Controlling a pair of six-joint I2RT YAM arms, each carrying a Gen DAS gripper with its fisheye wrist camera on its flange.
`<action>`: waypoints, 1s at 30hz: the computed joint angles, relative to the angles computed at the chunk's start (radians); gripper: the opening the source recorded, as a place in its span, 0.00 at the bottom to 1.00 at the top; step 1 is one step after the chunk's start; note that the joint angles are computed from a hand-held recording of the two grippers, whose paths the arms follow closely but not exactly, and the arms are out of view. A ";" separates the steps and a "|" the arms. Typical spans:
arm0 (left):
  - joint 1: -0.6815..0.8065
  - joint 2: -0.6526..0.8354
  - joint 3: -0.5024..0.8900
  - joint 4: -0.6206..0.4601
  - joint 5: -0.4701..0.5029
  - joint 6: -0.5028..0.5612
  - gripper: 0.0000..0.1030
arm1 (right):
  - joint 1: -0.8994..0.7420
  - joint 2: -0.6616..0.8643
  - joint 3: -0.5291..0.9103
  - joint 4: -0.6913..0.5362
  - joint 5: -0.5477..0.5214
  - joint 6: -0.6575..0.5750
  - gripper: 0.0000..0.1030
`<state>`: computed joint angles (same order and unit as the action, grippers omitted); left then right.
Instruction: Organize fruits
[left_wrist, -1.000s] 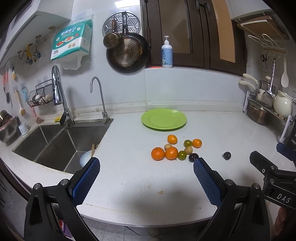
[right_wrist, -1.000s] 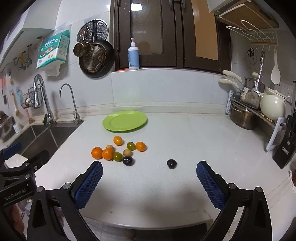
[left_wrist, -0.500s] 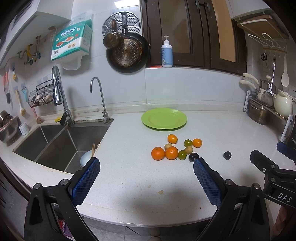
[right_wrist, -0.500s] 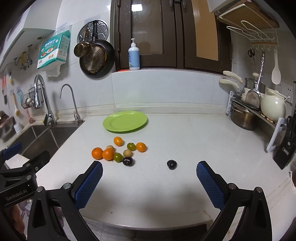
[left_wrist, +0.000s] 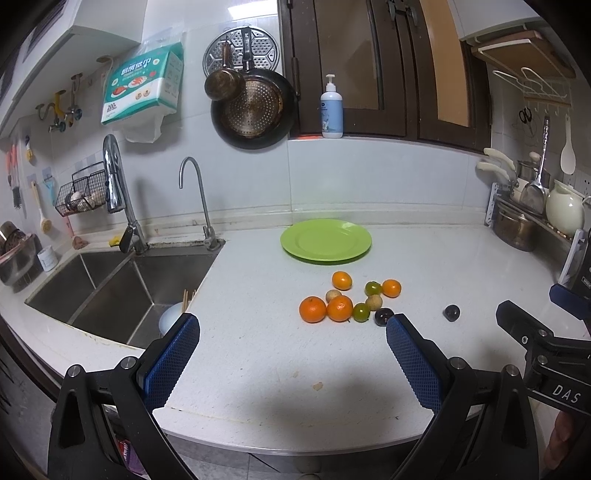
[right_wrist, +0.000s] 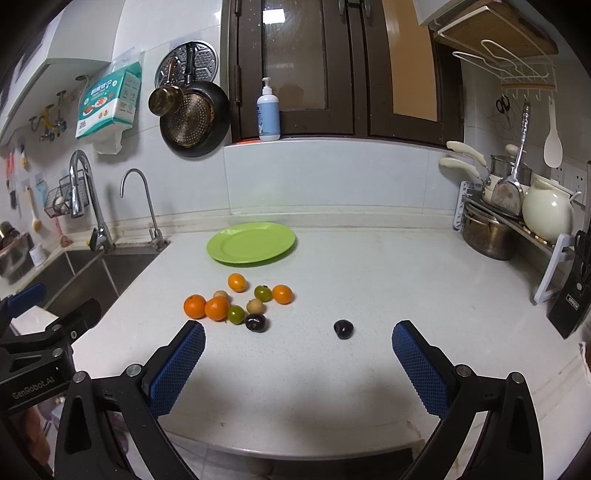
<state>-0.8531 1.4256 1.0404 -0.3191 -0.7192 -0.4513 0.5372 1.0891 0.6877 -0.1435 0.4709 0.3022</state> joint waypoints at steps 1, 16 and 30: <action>0.001 0.001 0.001 0.000 0.002 -0.001 1.00 | -0.003 0.001 0.001 0.000 -0.004 -0.001 0.99; 0.095 0.049 0.002 0.064 0.099 0.068 1.00 | -0.023 0.125 0.057 0.046 -0.050 -0.002 0.99; 0.307 0.306 0.127 0.170 0.392 0.271 0.93 | -0.076 0.490 0.265 0.076 -0.133 0.008 0.95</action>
